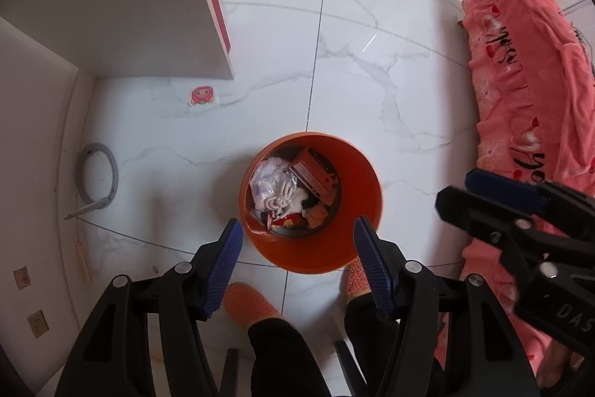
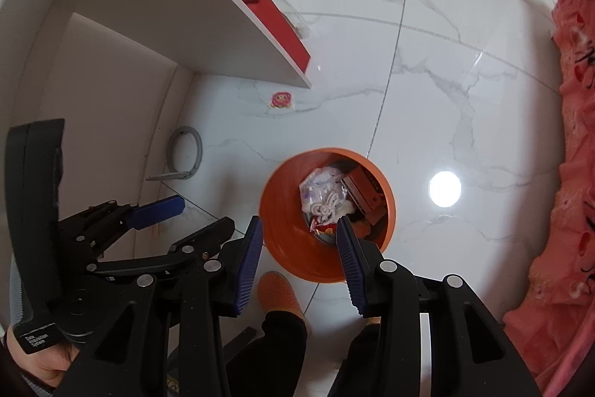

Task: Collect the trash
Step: 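Bring both open tools back over the desk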

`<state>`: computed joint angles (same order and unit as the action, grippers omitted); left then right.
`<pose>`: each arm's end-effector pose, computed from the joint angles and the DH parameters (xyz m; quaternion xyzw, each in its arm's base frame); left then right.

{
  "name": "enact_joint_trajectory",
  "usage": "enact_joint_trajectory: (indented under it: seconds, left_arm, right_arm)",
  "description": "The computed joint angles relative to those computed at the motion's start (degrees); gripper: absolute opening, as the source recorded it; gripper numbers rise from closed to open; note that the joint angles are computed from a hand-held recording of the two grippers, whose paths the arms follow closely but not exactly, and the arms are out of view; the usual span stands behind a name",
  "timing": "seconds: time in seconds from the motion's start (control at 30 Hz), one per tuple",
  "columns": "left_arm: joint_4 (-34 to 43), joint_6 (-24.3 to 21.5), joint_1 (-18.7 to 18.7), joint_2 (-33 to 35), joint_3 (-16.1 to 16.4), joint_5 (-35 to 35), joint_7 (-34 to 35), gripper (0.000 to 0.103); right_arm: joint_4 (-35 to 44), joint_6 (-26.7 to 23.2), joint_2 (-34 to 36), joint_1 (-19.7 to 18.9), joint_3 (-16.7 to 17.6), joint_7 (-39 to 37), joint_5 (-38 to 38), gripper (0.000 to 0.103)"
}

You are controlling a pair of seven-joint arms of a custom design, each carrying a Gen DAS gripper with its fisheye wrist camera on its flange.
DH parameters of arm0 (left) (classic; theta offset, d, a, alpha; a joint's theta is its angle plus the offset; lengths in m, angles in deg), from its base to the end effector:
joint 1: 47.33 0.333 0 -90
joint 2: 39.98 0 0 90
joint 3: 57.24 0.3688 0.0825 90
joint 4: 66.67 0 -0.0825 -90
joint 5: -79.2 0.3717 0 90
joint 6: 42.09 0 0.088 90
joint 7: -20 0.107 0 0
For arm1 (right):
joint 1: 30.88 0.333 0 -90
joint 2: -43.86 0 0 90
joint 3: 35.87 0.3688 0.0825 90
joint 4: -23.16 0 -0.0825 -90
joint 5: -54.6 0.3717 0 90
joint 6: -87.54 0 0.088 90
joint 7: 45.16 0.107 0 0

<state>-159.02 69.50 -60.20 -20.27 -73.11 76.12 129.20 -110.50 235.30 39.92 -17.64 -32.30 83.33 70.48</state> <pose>0.5911 -0.3001 0.4893 0.3744 -0.9246 0.0475 0.0530 0.4914 0.1440 0.4575 -0.4636 0.8677 0.0386 0.1749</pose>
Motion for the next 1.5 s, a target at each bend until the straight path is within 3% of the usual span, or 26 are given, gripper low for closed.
enact_joint_trajectory:
  seconds: [0.43,0.53,0.57,0.67,0.87,1.13,1.5]
  left_arm:
    - [4.07,-1.34,1.49,-11.17,1.01,-5.92,2.77,0.064]
    - [6.02,-0.46,1.94,-13.67,1.83,-7.26,3.19,0.078]
    - [6.41,0.31,1.94,-14.25,2.06,-7.29,3.09,0.078]
    - [8.33,1.38,2.37,-15.52,2.95,-7.48,2.71,0.078]
    - [10.96,4.29,3.85,-16.97,4.65,-6.17,0.17,0.082]
    - [12.97,6.87,6.62,-17.81,6.59,-3.83,-3.65,0.083]
    - [20.25,3.77,12.11,-14.32,9.2,-2.07,-6.33,0.083]
  right_arm:
    - [12.34,-13.58,-11.38,-2.37,3.11,5.7,-14.38,0.055]
    - [16.87,-16.25,-12.62,-2.83,4.02,5.96,-16.37,0.065]
    - [18.22,-16.83,-12.7,-2.93,4.29,5.98,-16.92,0.07]
    - [22.86,-18.1,-12.16,-2.81,5.08,5.25,-18.68,0.072]
    - [32.9,-19.33,-7.81,-1.13,5.65,2.2,-20.68,0.077]
    - [48.56,-20.52,2.57,3.9,5.32,-2.64,-23.28,0.079]
    - [72.97,-25.81,19.53,13.04,1.6,-7.59,-23.12,0.08]
